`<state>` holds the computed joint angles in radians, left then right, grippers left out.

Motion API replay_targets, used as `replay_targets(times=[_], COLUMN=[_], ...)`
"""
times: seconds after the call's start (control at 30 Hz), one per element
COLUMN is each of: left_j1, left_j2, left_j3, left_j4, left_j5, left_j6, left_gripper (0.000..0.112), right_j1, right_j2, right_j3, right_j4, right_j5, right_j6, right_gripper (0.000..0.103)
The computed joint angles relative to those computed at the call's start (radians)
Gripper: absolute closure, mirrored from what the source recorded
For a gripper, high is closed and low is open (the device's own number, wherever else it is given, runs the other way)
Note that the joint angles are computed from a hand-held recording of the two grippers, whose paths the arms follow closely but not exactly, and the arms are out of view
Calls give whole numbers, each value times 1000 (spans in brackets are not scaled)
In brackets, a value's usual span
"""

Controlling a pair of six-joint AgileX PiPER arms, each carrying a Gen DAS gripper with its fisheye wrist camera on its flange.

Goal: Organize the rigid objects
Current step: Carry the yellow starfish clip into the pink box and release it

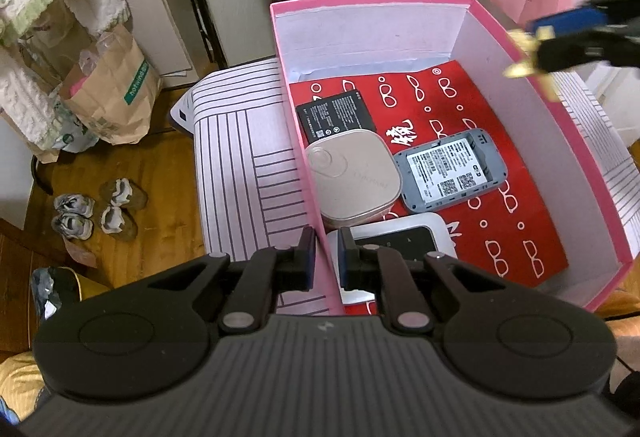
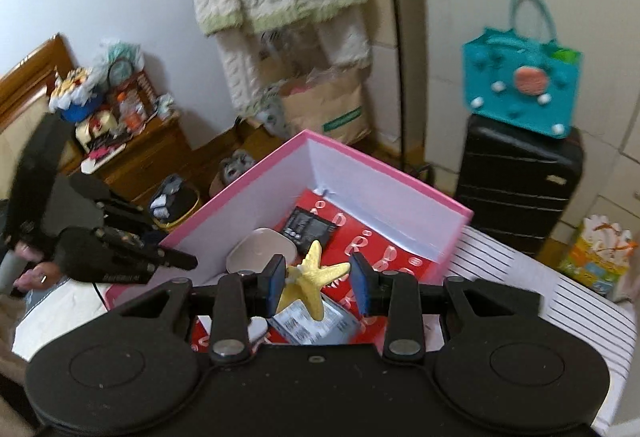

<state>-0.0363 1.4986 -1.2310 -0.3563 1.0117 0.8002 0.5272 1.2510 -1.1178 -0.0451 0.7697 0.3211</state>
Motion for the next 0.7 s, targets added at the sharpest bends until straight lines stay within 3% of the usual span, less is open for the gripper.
replay_targets(times=[0.3,0.53,0.7], left_j1=[-8,-15,-23], left_j2=[3,2,-4], left_j3=[-3,-1,6], left_j4=[7,14,26], left_j5=[-3,-4,-15], left_j6=[-7,-16,-15], left_gripper=[102,102,102], right_j1=[-89,-86,-77], right_j2=[370,514,502], right_j3=[-225,-329,-315], right_j4=[147,123,97], right_j5=[67,138,109], right_j6=[-180,-174,-153], right_gripper=[63,63,62])
